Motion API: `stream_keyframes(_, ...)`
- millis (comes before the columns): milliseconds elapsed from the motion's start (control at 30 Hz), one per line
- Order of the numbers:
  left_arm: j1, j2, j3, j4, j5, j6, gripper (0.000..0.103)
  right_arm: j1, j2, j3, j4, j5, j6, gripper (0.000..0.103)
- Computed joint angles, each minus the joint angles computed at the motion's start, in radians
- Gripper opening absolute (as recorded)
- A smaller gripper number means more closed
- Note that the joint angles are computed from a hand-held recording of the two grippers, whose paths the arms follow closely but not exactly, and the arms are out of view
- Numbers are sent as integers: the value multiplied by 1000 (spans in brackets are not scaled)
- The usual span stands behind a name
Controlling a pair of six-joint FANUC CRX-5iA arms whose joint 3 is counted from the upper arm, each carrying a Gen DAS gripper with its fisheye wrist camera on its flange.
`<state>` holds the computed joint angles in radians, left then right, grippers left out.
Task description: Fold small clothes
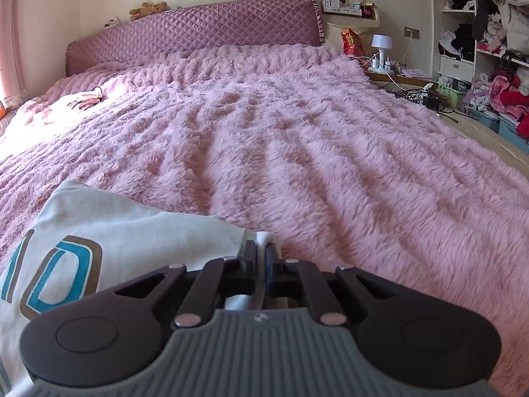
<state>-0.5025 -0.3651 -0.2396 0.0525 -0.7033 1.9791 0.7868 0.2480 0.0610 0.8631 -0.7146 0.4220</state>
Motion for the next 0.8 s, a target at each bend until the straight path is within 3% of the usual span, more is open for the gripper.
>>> stream_keyframes(33,1,1,0,3,0,-7,70,-4,-21,-24,15,23,-45,9)
stream_keyframes(100,-2,4,4,0,-3,-10,72,-5,-73,-70,20,73,-104,14)
stream_keyframes(200,-3,6,9,-4,-8,-2,72,27,-190,-154,-10,117,-91,16)
stream_keyframes(400,-15,-2,41,-50,-32,122,69,166,-367,-289,-46,31,-80,17)
stream_keyframes(433,-21,-4,53,-66,-48,155,69,192,-390,-307,-58,13,-82,25)
stream_keyframes(533,-18,-8,63,-61,-81,173,69,227,-428,-363,-19,1,-123,42)
stream_keyframes(800,-58,36,127,-132,-161,171,69,179,-437,-389,-160,84,-132,42)
